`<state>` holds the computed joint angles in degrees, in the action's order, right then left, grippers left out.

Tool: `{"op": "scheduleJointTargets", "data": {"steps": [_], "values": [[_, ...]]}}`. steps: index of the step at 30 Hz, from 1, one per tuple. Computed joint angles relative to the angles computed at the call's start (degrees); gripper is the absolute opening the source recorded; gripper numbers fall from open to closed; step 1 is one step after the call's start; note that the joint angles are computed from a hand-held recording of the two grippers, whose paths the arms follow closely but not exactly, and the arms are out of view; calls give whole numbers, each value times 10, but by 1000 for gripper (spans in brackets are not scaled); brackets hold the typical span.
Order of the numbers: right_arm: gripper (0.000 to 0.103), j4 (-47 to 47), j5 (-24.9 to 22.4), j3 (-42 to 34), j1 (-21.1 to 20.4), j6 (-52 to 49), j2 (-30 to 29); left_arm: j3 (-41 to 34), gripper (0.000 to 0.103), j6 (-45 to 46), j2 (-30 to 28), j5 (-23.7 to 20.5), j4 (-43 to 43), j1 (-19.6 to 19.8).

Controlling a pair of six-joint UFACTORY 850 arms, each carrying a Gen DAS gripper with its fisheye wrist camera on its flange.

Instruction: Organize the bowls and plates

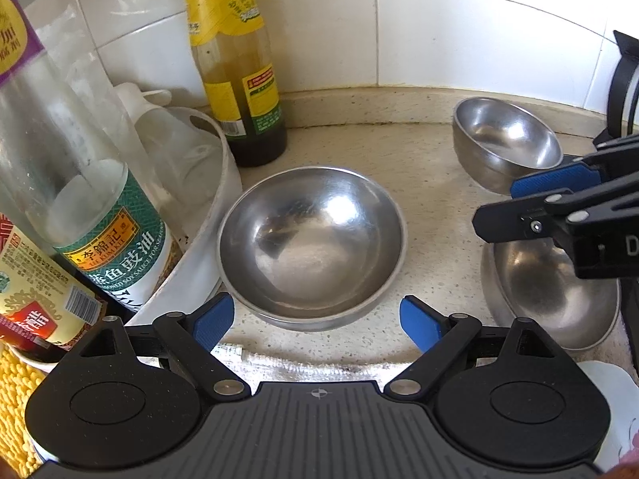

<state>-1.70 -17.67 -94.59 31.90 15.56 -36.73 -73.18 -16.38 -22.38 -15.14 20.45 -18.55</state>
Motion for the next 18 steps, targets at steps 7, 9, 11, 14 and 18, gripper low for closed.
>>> {"op": "scheduleJointTargets", "data": {"steps": [7,9,11,14,18], "values": [[44,74,-72,-113,-10,-89,-75,-13,96,39,-11,-8,-71,13],[44,105,-85,-141,-14,-121,-93,-14,95,46,-9,-14,-95,15],[44,119,-97,-169,-17,-130,-112,-1,96,102,7,4,-170,23],[44,140,-129,-219,-22,-143,-147,4,97,123,19,14,-211,30],[44,142,-174,-281,-24,-156,-191,-16,95,35,-3,1,-174,35]]}}
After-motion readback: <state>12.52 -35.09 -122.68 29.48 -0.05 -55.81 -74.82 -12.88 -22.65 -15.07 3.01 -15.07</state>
